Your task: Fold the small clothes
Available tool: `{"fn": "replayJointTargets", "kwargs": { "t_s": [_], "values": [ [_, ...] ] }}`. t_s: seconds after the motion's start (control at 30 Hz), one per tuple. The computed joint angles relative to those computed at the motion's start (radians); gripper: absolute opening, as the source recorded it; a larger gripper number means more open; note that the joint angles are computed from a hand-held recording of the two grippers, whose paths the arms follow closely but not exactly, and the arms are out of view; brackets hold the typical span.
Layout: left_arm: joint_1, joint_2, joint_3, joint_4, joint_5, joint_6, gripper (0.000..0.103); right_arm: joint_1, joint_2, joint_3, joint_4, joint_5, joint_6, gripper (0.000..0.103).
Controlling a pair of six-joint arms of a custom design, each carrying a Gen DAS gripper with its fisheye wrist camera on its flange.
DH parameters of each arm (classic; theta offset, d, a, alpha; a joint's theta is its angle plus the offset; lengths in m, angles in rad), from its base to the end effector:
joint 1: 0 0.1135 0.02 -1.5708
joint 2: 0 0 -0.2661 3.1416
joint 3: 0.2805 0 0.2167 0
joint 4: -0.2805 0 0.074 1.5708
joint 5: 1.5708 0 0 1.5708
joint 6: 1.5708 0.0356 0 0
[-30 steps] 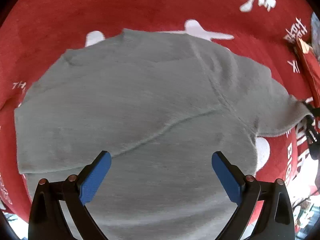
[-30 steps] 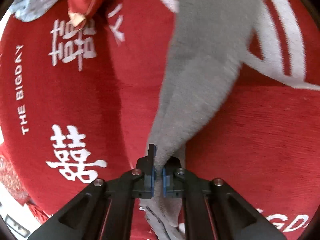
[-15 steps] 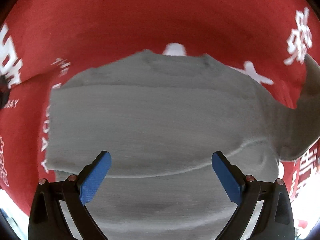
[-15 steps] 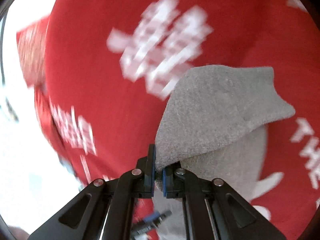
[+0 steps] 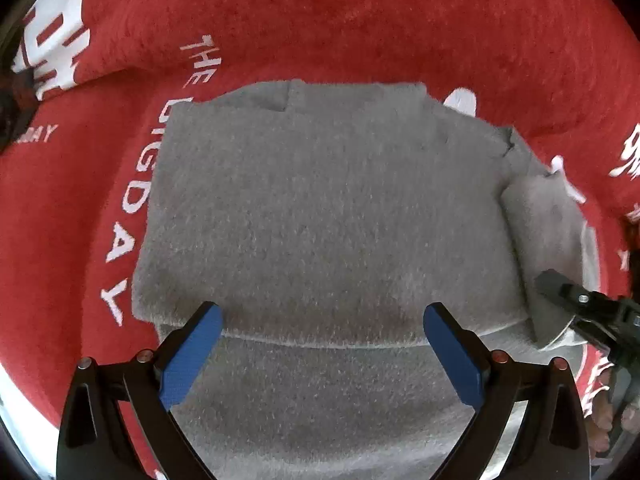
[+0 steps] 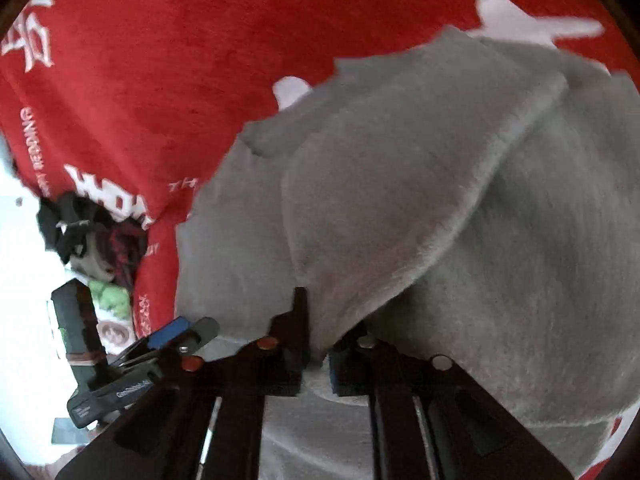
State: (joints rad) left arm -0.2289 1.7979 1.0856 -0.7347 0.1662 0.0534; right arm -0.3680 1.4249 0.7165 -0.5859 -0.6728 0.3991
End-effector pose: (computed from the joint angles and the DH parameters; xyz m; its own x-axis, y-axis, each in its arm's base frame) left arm 0.2813 -0.0716 0.1738 -0.9521 0.2759 -0.1321 0.2949 0.9425 -0.1574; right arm 0.2004 -0.0535 0.1889 -0.7794 0.6262 -0.0186 0.4618 0.5943 0.6585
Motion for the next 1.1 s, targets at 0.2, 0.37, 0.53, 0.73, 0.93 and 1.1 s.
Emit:
{"fn": "replayJointTargets", "kwargs": {
  "t_s": [0.2, 0.37, 0.53, 0.73, 0.93, 1.1],
  "values": [
    [0.095, 0.028, 0.052, -0.032, 0.186, 0.048, 0.101, -0.158, -0.088, -0.004, -0.001, 0.028, 0.095, 0.046],
    [0.181, 0.114, 0.139, -0.144, 0.407, 0.12, 0.101, -0.164, -0.027, -0.008, 0.15, 0.012, 0.217, 0.008],
    [0.262, 0.222, 0.204, -0.234, 0.61, 0.145, 0.101, 0.071, 0.006, 0.076, 0.183, 0.004, 0.159, 0.008],
    [0.284, 0.325, 0.25, -0.269, 0.691, 0.129, 0.101, 0.366, 0.095, 0.118, 0.133, 0.066, 0.135, 0.012],
    [0.258, 0.334, 0.271, -0.269, 0.662, 0.125, 0.101, 0.416, 0.043, 0.022, 0.14, 0.063, 0.167, 0.043],
    [0.23, 0.302, 0.259, -0.25, 0.603, 0.117, 0.1, 0.145, -0.212, -0.115, -0.081, 0.017, 0.066, 0.046]
  ]
}}
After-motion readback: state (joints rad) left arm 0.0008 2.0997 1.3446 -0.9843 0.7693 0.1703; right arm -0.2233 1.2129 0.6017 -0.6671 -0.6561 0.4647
